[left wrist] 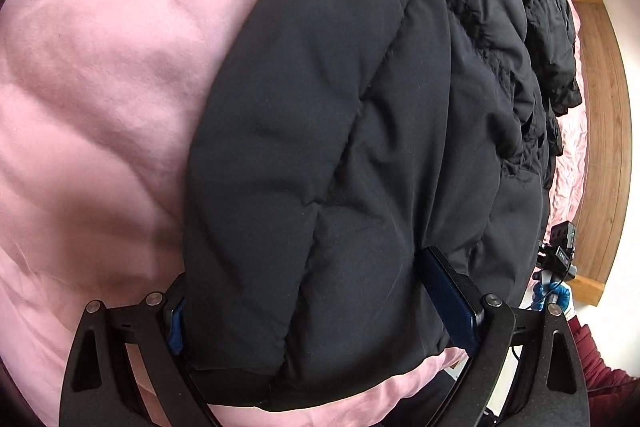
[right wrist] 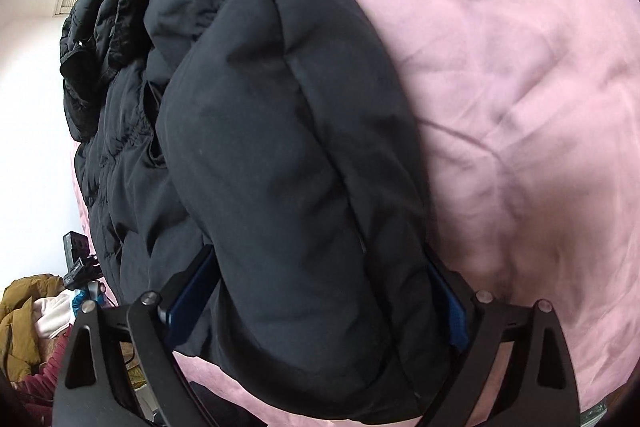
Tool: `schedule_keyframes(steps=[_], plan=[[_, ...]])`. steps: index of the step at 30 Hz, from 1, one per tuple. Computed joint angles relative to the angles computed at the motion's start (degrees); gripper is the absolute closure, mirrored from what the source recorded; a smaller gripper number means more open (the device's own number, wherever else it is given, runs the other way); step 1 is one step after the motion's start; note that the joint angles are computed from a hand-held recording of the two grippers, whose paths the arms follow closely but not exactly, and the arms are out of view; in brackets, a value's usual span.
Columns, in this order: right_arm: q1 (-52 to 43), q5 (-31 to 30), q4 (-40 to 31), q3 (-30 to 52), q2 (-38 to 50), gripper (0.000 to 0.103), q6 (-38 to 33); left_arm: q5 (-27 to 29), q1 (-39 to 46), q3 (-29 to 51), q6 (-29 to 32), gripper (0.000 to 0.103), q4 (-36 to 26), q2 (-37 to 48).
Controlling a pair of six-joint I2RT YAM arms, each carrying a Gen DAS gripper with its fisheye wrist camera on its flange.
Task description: Fold large clothes
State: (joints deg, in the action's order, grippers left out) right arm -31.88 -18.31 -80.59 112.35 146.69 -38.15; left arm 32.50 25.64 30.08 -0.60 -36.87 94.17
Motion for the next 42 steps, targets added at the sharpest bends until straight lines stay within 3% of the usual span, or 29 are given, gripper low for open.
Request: schedule_keyframes(steps=[8,12,13,15,17,22,26,29,31,33,36,42], plan=[[0.9,0.2,0.9,-1.3,-0.3,0.008,-0.1,-1.6,-6.2,-2.7,-6.9,0.013,3.8,-1.9],[2.6,0.4,3.3,-5.9,-2.9,0.015,-0.1,-1.7,-10.8,-3.7,-11.7,0.026,5.3,-4.1],[2.9,0.2,3.8,-7.1,-3.6,0.017,0.1,-1.3,-13.8,-4.2,-15.5,0.029,7.0,-4.9],[2.8,-0.3,3.3,-7.0,-3.5,0.027,-0.2,-0.8,-16.1,-5.6,-19.3,0.04,9.9,-5.9],[2.6,-1.0,2.2,-6.4,-3.2,0.032,-0.4,0.0,-16.4,-6.6,-21.1,0.045,11.7,-6.3],[2.6,-1.5,1.4,-7.4,-3.2,0.033,-0.7,0.6,-19.3,-8.4,-27.4,0.044,17.8,-5.0],[1.6,-1.7,1.4,-7.4,-2.7,0.033,-0.6,0.1,-20.9,-8.6,-29.4,0.045,18.9,-5.4],[2.1,-0.6,1.2,-6.5,-2.5,0.033,-0.7,0.5,-21.0,-9.3,-30.0,0.063,18.9,-7.6],[2.9,0.1,1.7,-7.6,-3.3,0.039,-1.1,0.3,-22.2,-9.4,-31.0,0.073,17.9,-10.6],[3.8,-0.6,2.0,-9.5,-4.9,0.054,-0.8,-0.6,-24.6,-9.2,-32.8,0.081,17.7,-12.8],[4.2,-1.1,1.2,-10.2,-6.3,0.066,-1.8,-1.0,-25.2,-9.0,-33.7,0.085,17.2,-14.4],[5.4,-2.9,1.2,-13.4,-11.0,0.079,-2.6,0.2,-25.4,-7.7,-35.1,0.088,13.8,-20.6]])
